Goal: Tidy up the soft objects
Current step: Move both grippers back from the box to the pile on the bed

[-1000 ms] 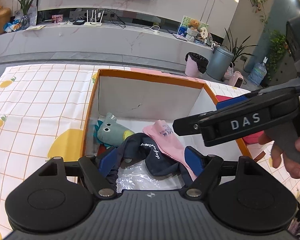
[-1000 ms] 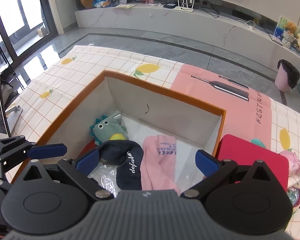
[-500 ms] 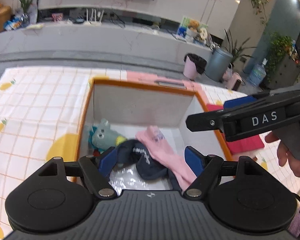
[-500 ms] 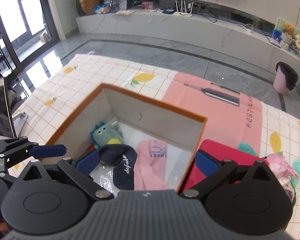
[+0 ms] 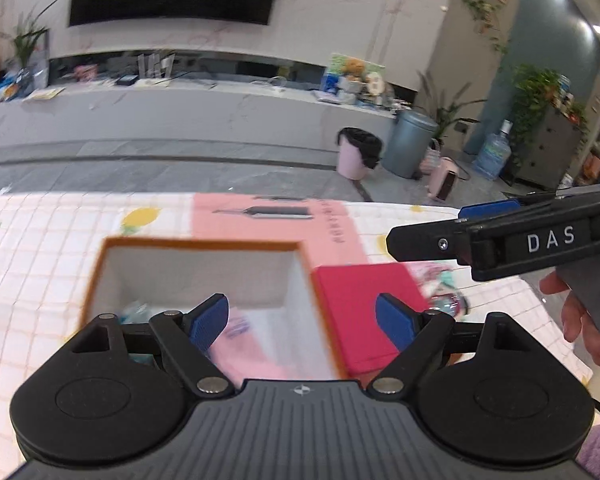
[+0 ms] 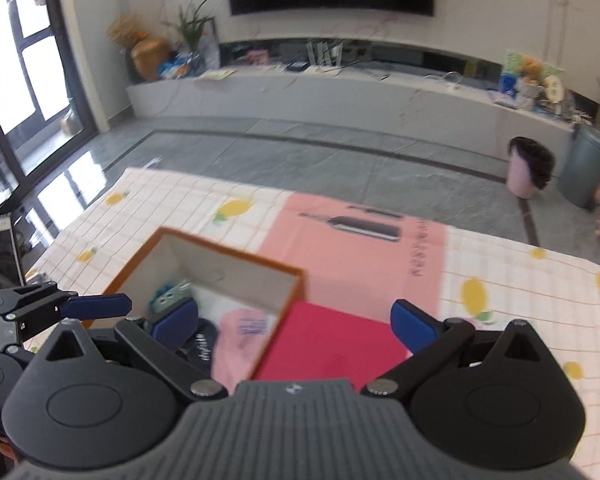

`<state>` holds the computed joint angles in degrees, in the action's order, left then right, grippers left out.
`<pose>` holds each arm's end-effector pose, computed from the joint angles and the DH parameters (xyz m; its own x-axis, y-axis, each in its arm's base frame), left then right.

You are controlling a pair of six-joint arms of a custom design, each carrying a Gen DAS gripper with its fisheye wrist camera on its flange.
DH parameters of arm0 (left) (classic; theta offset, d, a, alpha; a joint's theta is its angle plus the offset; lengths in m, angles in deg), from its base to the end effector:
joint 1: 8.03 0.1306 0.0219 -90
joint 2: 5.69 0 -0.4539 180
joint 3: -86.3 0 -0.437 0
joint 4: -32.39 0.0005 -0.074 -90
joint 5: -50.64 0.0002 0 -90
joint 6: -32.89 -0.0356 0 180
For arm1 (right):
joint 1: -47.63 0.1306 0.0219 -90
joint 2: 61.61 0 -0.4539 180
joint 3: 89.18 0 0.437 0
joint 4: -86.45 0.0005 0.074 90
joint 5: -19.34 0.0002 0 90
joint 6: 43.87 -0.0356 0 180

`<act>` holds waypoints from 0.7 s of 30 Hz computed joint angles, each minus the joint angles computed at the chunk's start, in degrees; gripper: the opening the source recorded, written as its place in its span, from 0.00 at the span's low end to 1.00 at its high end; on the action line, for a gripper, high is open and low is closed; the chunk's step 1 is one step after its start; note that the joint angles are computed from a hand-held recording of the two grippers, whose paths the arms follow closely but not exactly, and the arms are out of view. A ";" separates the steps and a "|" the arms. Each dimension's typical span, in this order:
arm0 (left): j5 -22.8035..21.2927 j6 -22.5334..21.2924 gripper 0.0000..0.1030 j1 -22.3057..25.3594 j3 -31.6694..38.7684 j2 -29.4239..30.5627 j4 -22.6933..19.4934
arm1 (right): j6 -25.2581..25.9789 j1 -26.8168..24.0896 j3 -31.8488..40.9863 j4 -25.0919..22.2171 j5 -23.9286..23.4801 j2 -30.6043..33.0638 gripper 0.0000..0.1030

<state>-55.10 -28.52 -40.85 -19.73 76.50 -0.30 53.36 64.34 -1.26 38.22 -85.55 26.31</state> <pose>0.4037 -0.2494 0.4468 -0.6504 -0.1286 -0.7486 0.0434 0.9777 -0.2057 0.4903 0.1562 0.5032 -0.6530 -0.3230 -0.6850 -0.5282 0.8424 0.1063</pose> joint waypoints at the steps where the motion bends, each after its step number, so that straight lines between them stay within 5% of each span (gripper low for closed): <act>1: -0.14 -0.26 0.95 -0.60 1.06 0.98 0.17 | 0.23 -1.15 -0.15 -0.07 -0.29 -0.45 0.98; 12: 2.30 -2.10 0.95 -6.87 10.08 12.06 3.05 | -0.64 -14.04 -4.56 2.45 2.08 -2.64 0.98; 21: 5.22 -5.17 0.95 -11.30 8.35 15.27 7.10 | -10.36 -20.02 -9.18 6.82 -0.58 3.43 0.98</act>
<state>-49.88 -33.69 -52.15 -11.37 91.76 6.80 43.00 44.32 -10.44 45.04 -86.13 29.74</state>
